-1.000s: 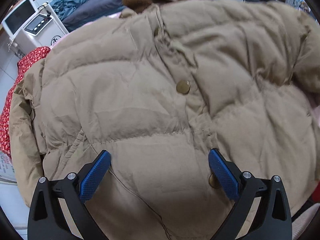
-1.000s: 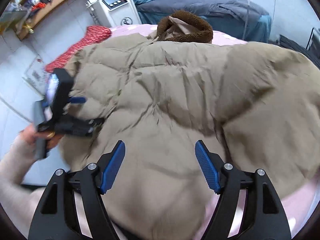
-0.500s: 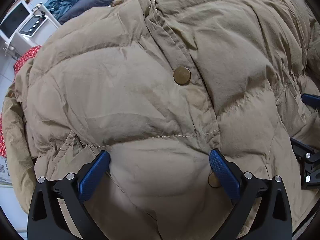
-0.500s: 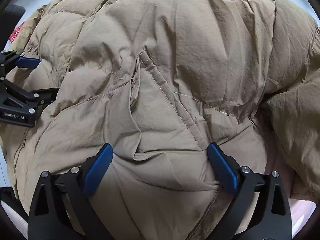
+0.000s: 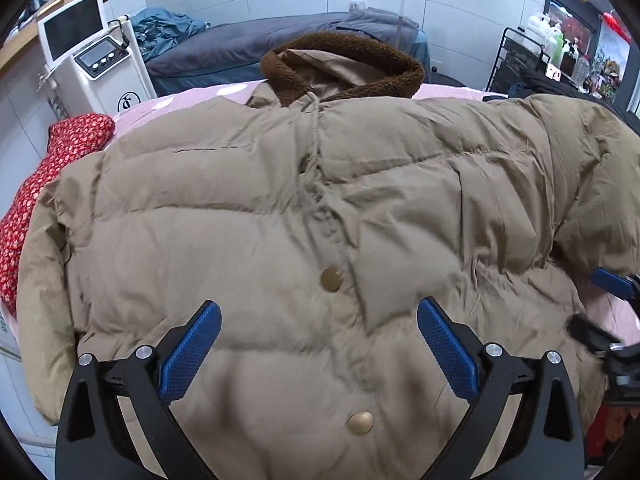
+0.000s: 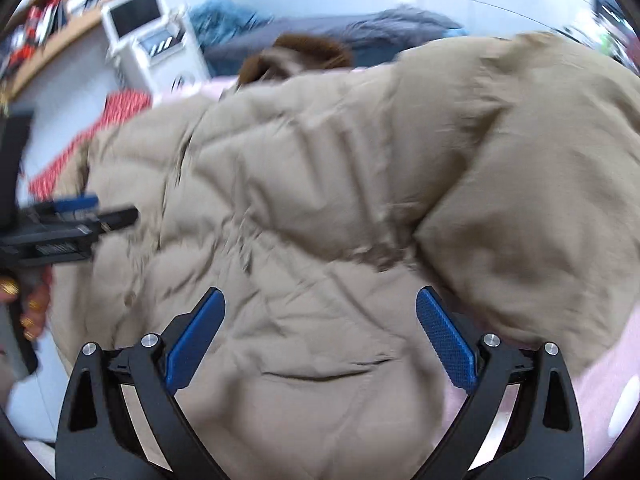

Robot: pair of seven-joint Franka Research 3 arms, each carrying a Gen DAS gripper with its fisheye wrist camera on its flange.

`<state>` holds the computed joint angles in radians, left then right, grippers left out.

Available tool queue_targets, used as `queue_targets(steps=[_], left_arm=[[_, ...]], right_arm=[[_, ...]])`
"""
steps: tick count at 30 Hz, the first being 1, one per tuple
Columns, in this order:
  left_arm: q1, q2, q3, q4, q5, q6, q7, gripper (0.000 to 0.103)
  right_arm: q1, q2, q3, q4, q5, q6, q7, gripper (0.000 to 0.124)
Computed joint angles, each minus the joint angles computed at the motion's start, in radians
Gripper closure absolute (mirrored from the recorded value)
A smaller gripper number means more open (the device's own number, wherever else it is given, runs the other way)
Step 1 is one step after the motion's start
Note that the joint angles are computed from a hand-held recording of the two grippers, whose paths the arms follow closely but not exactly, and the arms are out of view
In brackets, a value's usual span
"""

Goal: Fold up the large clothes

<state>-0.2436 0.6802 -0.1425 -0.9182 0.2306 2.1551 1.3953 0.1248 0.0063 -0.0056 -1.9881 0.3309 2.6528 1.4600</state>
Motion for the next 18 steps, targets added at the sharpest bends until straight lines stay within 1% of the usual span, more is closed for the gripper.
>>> queue_targets(steps=[1,2,3,4,7,9,10,13,14,15,16,17,18], left_arm=[[-0.005,0.035,-0.002,0.056,-0.004,-0.021,0.008,0.007],[-0.007,0.051,-0.007,0.076,-0.013,-0.025,0.014,0.007],[-0.011,0.043,-0.009,0.062,-0.016,-0.022,0.012,0.007],[-0.017,0.042,-0.010,0.056,-0.015,-0.019,0.017,0.007],[-0.023,-0.007,-0.019,-0.044,-0.013,0.013,0.032,0.007],[-0.017,-0.019,-0.028,-0.073,-0.026,0.006,0.043,0.007],[-0.014,-0.039,-0.031,-0.109,-0.031,0.014,0.040,0.007],[-0.010,-0.057,-0.032,-0.152,-0.034,0.006,0.039,0.006],[-0.011,-0.060,-0.031,-0.159,-0.032,0.001,0.037,0.006],[-0.010,-0.058,-0.030,-0.159,-0.031,-0.011,0.036,0.007],[-0.007,-0.060,-0.032,-0.166,-0.035,-0.012,0.036,0.007],[-0.002,-0.068,-0.036,-0.182,-0.042,-0.007,0.033,0.007],[0.002,-0.072,-0.038,-0.190,-0.047,-0.004,0.032,0.006]], right_arm=[[-0.006,0.006,-0.006,0.004,0.058,0.001,-0.021,0.029],[-0.013,-0.009,-0.010,-0.012,0.117,0.003,-0.032,0.029],[-0.017,-0.024,-0.014,-0.026,0.147,0.008,-0.025,0.029],[-0.023,-0.037,-0.019,-0.051,0.185,0.030,-0.011,0.029],[-0.039,-0.050,-0.038,-0.092,0.294,0.050,0.029,0.029],[-0.049,-0.048,-0.049,-0.114,0.392,0.064,0.047,0.029],[-0.049,-0.039,-0.048,-0.121,0.434,0.080,0.048,0.029],[-0.062,-0.052,-0.061,-0.153,0.591,0.108,0.010,0.029],[-0.064,-0.059,-0.064,-0.166,0.653,0.130,-0.009,0.029],[-0.062,-0.066,-0.068,-0.180,0.744,0.155,-0.045,0.029],[-0.064,-0.073,-0.075,-0.189,0.822,0.159,-0.079,0.029],[-0.065,-0.072,-0.085,-0.192,0.925,0.150,-0.121,0.029],[-0.069,-0.065,-0.098,-0.191,1.075,0.116,-0.187,0.029]])
